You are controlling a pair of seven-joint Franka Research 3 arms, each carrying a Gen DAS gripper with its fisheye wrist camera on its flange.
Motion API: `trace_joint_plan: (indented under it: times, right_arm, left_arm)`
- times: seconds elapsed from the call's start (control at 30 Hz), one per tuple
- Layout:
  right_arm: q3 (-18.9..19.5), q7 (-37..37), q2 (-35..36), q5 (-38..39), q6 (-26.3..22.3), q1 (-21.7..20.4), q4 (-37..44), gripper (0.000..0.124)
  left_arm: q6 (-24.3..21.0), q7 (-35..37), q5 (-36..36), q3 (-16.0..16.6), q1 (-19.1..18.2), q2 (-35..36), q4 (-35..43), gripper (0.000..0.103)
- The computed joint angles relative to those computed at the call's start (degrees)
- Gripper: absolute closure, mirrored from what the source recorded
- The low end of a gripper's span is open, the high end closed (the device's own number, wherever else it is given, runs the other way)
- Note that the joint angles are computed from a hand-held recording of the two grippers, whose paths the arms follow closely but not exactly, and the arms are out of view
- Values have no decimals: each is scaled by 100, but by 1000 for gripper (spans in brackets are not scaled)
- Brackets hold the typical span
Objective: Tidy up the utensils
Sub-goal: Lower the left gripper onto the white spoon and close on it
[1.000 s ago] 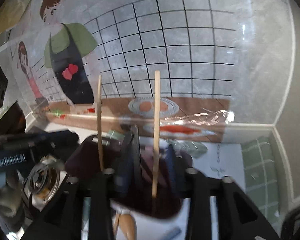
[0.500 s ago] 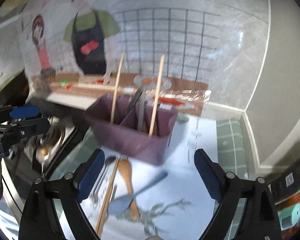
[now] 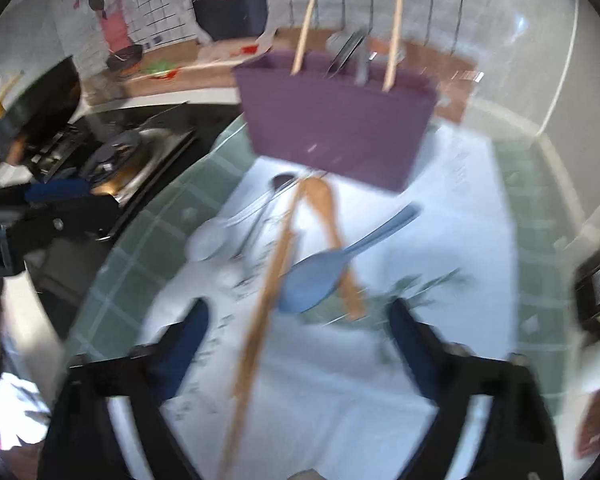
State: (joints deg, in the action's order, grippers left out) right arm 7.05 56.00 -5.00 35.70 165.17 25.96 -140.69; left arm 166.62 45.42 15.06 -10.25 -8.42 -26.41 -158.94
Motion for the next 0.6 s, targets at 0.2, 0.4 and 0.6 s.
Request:
trace_joint_plan:
  times: [0.2, 0.4, 0.6]
  right_arm:
    - [71, 457, 419, -14, -322, -40, 333, 89]
    - [140, 1351, 700, -916, -365, -63, 514, 107]
    - [183, 1167, 530, -694, -418, -105, 402, 119]
  left_arm:
    - [7, 112, -370, 264, -333, -213, -364, 28]
    - [-80, 302, -643, 428, -475, -434, -589, 27]
    - [-98, 468, -837, 530, -505, -490, -706, 28]
